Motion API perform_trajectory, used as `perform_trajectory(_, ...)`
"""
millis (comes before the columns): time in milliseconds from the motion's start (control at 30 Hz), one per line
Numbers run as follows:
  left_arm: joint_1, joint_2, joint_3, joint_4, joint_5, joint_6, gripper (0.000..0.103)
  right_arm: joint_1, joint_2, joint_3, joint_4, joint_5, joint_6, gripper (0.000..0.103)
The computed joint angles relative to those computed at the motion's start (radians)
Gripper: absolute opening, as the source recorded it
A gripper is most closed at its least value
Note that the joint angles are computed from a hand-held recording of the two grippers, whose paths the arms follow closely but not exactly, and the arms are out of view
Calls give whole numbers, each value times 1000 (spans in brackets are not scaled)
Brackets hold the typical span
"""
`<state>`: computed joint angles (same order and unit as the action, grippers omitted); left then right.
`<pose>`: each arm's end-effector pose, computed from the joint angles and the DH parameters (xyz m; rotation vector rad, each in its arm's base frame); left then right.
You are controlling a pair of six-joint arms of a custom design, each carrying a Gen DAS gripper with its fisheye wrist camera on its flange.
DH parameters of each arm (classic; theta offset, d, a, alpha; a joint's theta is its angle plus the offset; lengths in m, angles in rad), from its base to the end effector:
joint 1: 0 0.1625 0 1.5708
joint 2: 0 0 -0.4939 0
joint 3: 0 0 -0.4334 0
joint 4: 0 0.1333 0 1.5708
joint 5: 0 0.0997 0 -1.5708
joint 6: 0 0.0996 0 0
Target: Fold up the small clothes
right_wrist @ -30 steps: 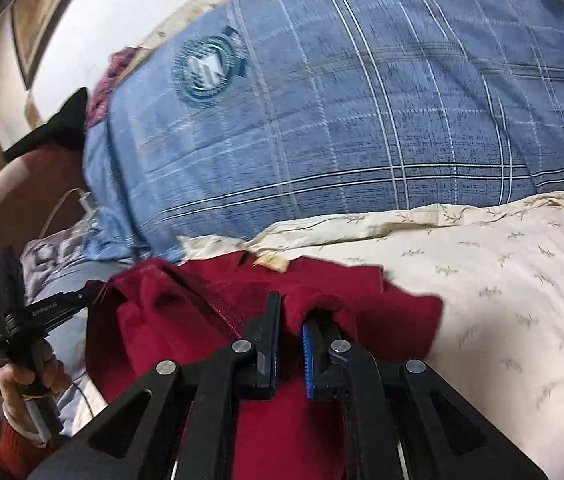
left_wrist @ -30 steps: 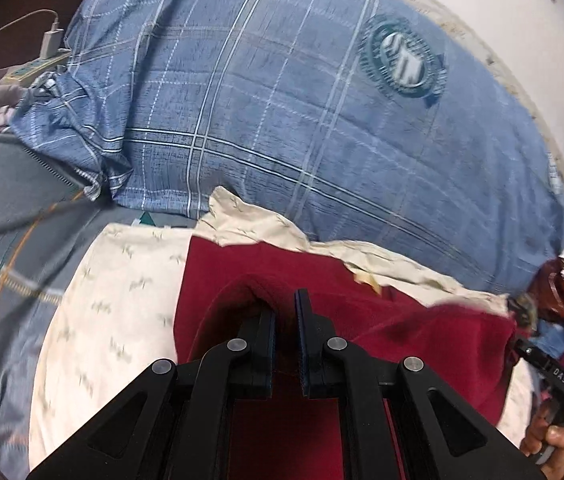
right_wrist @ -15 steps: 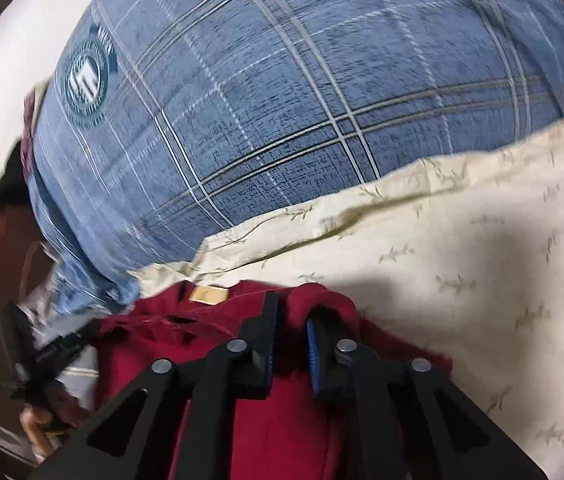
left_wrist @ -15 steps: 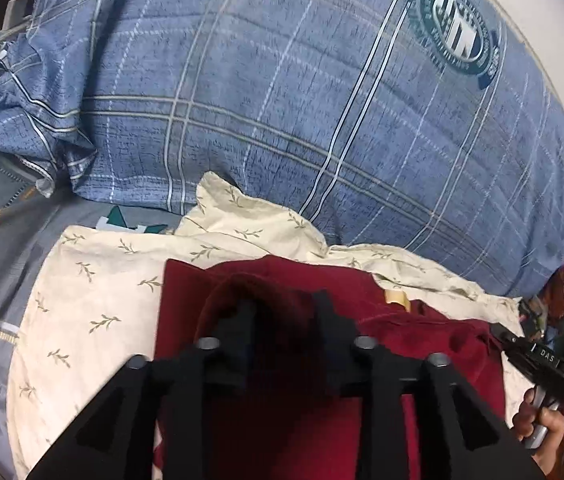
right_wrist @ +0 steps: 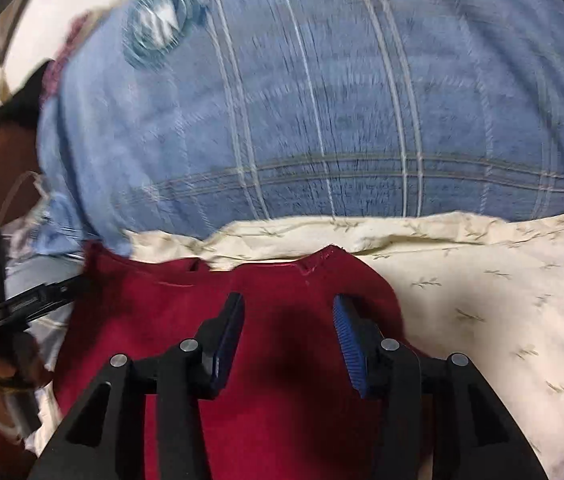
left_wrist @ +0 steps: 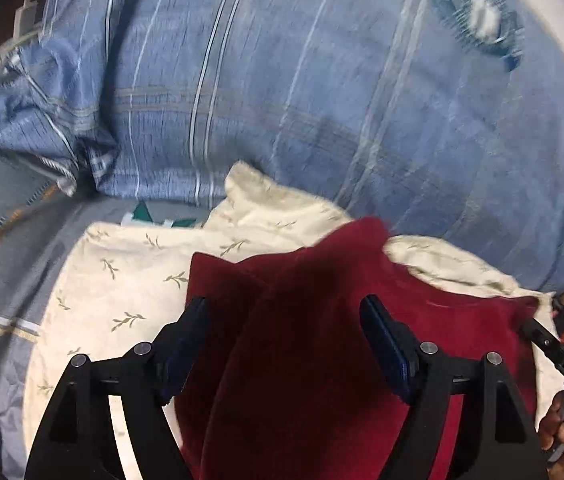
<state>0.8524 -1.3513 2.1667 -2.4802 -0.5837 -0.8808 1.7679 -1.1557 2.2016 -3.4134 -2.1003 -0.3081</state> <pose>-0.1721 -0.5257 0.2837 -0.2483 2.3224 -0.9772 0.1886 -0.5207 0.2506 0.3357 -2.3999 0.9755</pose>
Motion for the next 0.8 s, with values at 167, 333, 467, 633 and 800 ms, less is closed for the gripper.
perform_trajectory(167, 87, 62, -65, 59, -8, -29, 77, -71, 20, -75, 147, -10, 144, 46)
perform_trajectory(333, 82, 56, -56, 28, -15, -10, 75, -57, -45, -15, 98, 34, 142, 48)
perform_trajectory(467, 26, -24, 16, 16, -30, 27, 75, -9, -176, 123, 65, 18, 89, 51)
perform_trajectory(633, -77, -140, 125, 37, -43, -26, 76, 35, -269, 249, 47, -43, 70, 55)
perform_trajectory(800, -156, -205, 185, 195, -57, -178, 76, 28, -217, 310, 11, -87, 52, 44)
